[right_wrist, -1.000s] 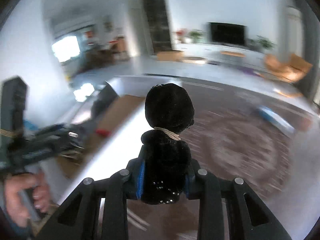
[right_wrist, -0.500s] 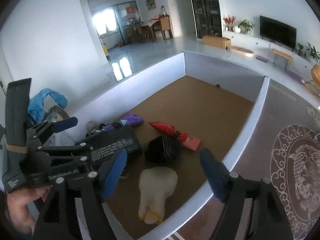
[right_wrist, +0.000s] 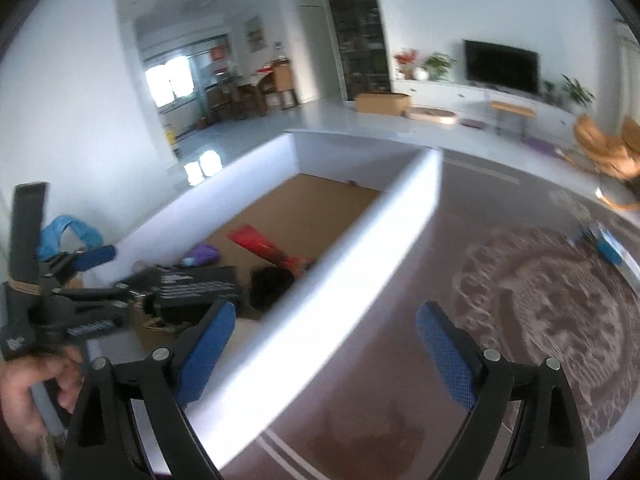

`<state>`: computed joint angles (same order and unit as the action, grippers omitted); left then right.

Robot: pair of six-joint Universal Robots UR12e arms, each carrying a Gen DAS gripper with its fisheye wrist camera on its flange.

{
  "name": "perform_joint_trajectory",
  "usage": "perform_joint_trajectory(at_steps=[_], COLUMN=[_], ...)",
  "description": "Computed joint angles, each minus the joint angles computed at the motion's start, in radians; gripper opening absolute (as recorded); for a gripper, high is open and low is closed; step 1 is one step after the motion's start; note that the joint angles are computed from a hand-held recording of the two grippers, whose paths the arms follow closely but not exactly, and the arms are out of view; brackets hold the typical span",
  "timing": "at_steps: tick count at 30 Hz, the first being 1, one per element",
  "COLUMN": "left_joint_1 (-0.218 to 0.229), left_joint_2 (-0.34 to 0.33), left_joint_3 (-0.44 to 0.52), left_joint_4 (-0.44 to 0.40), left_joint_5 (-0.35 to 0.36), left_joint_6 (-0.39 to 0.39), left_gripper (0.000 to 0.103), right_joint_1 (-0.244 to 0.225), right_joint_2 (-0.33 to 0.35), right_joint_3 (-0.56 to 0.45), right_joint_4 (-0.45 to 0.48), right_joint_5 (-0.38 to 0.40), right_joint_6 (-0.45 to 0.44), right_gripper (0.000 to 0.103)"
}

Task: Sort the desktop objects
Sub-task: 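Return both tools from the bin to the table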

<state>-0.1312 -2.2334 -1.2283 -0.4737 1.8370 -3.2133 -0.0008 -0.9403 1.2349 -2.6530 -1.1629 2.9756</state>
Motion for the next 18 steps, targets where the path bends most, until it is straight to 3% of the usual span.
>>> perform_joint_trajectory(at_steps=[2,7,10,13,15,18], left_joint_1=[-0.006,-0.03,-0.06,-0.09,-0.112,-0.146], left_joint_2=[0.014,0.037,0.029,-0.002,-0.036,-0.113], left_joint_3=[-0.013,-0.026,0.003,0.056,0.098,0.187], left_joint_4=[0.031,0.085,0.059,-0.009,-0.055,-0.146], left_joint_5=[-0.056,-0.296,-0.404,-0.506,-0.525,-0.493], left_joint_6=[0.007,0.062,0.123,0.177,0.212,0.255], left_gripper=[0.088,0.089,0.091,0.102,0.102,0.102], right_joint_1=[-0.015,-0.067,-0.102,-0.139,-0.16,-0.184], right_joint_2=[-0.007,-0.02,-0.023,-0.025,-0.024,-0.021], right_joint_3=[0.017,0.078,0.103,0.123,0.126,0.132], right_joint_4=[-0.011,-0.002,0.0,0.001,0.012,0.024], right_joint_5=[-0.045,-0.248,-0.33,-0.39,-0.405,-0.408], right_joint_6=[-0.01,-0.062,-0.05,-0.017,0.017,0.061], right_gripper=[0.093,0.093,0.093,0.093,0.093,0.093])
